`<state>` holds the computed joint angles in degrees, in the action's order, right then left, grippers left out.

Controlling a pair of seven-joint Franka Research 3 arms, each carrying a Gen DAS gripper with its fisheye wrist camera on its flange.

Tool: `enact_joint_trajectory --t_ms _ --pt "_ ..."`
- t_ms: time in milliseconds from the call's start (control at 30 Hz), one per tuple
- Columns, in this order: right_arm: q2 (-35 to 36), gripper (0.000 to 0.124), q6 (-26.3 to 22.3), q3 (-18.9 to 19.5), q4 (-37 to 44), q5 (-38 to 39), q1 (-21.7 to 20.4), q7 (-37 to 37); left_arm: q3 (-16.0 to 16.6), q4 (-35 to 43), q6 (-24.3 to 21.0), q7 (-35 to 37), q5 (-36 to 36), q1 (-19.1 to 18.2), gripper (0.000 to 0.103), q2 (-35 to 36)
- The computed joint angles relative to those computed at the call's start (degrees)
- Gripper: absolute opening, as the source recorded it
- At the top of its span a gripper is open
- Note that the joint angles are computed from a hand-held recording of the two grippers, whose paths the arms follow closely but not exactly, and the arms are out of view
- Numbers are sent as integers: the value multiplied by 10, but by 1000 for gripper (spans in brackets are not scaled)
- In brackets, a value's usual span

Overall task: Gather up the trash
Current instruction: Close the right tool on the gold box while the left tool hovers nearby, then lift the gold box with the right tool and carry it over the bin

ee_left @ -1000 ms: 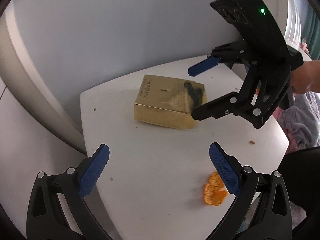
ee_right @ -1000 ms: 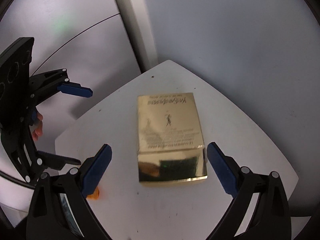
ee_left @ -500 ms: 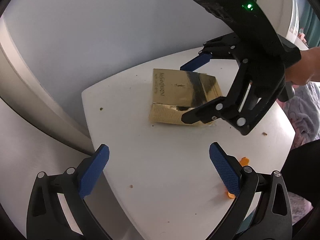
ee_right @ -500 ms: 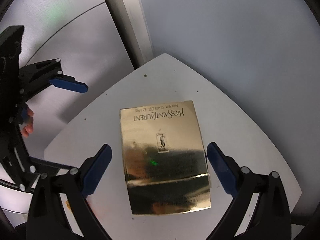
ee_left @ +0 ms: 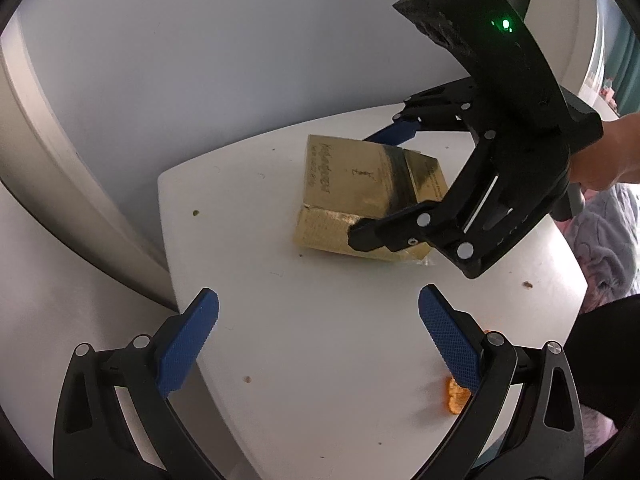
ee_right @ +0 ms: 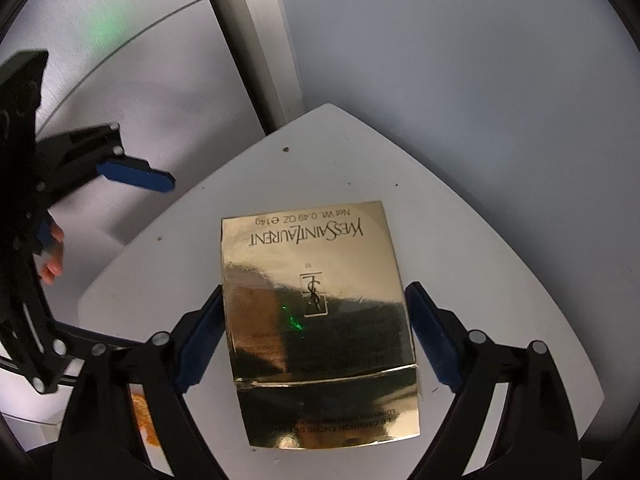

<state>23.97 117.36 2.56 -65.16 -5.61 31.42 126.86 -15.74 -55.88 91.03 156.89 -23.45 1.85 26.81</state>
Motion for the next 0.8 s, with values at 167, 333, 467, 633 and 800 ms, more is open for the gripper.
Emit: enact_joint_trajectory --t_ms 167,333,467,633,800 --pt "-16 84 10 3 -11 6 -3 -8 4 -53 18 4 -16 10 97 -39" --pt "-27 84 4 11 -3 3 7 -13 18 -120 36 23 -36 23 97 -93" --pt "-30 84 2 17 8 -1 20 -17 36 -179 56 36 -52 32 97 -136" --pt "-32 84 4 24 14 -4 38 -19 67 -270 82 57 -73 41 97 -204" --pt "-18 84 3 34 35 0 59 -24 104 -348 96 75 -83 45 97 -269"
